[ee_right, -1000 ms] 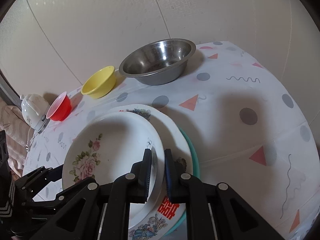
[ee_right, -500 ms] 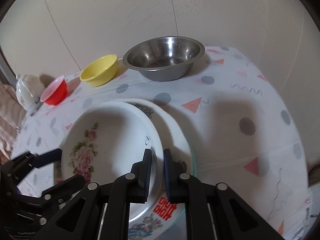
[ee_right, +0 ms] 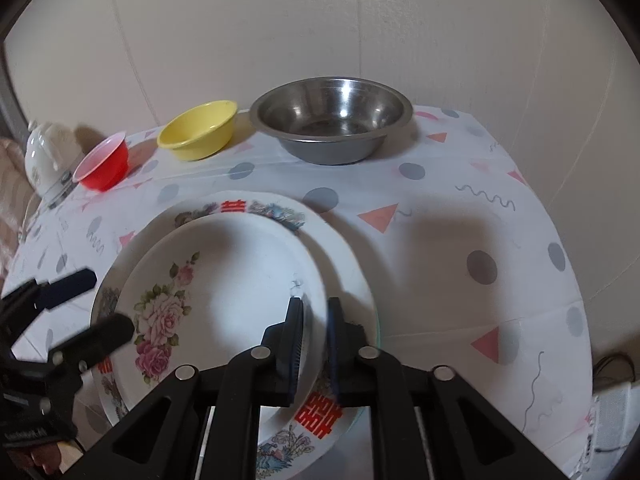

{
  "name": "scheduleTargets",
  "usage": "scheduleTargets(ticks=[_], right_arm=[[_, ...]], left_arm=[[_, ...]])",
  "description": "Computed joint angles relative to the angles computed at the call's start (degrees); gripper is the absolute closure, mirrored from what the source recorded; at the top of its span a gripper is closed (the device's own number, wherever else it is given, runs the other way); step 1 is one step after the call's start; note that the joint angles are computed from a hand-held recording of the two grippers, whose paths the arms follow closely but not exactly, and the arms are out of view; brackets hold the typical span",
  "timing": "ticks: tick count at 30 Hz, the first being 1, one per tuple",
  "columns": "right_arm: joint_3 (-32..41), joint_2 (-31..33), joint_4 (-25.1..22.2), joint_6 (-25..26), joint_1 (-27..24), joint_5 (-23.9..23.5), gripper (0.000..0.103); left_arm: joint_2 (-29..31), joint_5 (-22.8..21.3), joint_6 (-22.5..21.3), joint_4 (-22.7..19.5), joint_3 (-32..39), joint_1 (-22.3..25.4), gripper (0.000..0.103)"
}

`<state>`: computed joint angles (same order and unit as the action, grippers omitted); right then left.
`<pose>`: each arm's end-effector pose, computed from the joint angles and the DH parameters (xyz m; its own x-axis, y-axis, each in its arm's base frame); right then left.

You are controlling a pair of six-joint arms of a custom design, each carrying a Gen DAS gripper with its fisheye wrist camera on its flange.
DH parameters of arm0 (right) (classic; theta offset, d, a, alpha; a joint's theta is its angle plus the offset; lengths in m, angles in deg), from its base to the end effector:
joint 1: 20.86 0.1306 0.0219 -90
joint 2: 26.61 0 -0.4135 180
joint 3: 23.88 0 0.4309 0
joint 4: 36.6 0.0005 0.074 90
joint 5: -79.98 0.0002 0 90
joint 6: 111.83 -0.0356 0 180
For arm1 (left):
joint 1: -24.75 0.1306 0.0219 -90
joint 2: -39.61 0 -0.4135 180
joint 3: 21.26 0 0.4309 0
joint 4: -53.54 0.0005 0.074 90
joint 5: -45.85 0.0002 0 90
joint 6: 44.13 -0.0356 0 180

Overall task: Organize plates and bowls
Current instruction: 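Open both grippers and withdraw them from the rose plate rim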

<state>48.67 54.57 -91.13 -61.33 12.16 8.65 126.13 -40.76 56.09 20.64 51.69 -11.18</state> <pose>0.3695 0.2260 0.3783 -0.8286 0.1802 -0.5301 0.1710 0.9830 0.0668 0.3960 -0.2902 0.3627 -0.6875 0.2795 -0.6702 0.5048 0.8475 -0.1644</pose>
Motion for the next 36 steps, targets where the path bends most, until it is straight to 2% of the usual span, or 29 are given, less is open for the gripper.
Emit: scheduleTargets(ticks=[2, 8, 13, 16, 23, 29, 36], right_arm=[[0.3, 0.3, -0.6, 0.8, 0.5, 0.8, 0.085], [-0.7, -0.9, -0.4, 0.7, 1.0, 1.3, 0.083], [-1.1, -1.2, -0.1, 0.1, 1.8, 1.7, 0.08], [-1.2, -1.2, 0.1, 0.2, 2.4, 2.7, 0.076], [-3.8, -4.3, 3.1, -2.3, 2.2, 1.1, 0.076], [-6.5, -7.8, 6.2, -5.8, 2.5, 2.2, 0.076], [-7.6, -9.7, 7.7, -6.8, 1.7, 3.5, 0.076]], left_arm=[[-0.6, -1.7, 0.0, 1.1, -0.7, 0.0, 0.026], [-2.3, -1.8, 3.3, 3.6, -3.1, 2.0, 0.022], [-2.7, -2.3, 4.8, 3.7, -3.8, 2.8, 0.022], [-3.0, -3.7, 4.4, 3.5, -4.2, 2.7, 0.017], [-3.4, -5.5, 4.4, 2.5, -4.6, 2.8, 0.016], [-3.8, -7.2, 4.4, 2.2, -4.8, 2.7, 0.011], [-3.5, -9.1, 3.8, 2.0, -4.2, 2.6, 0.008]])
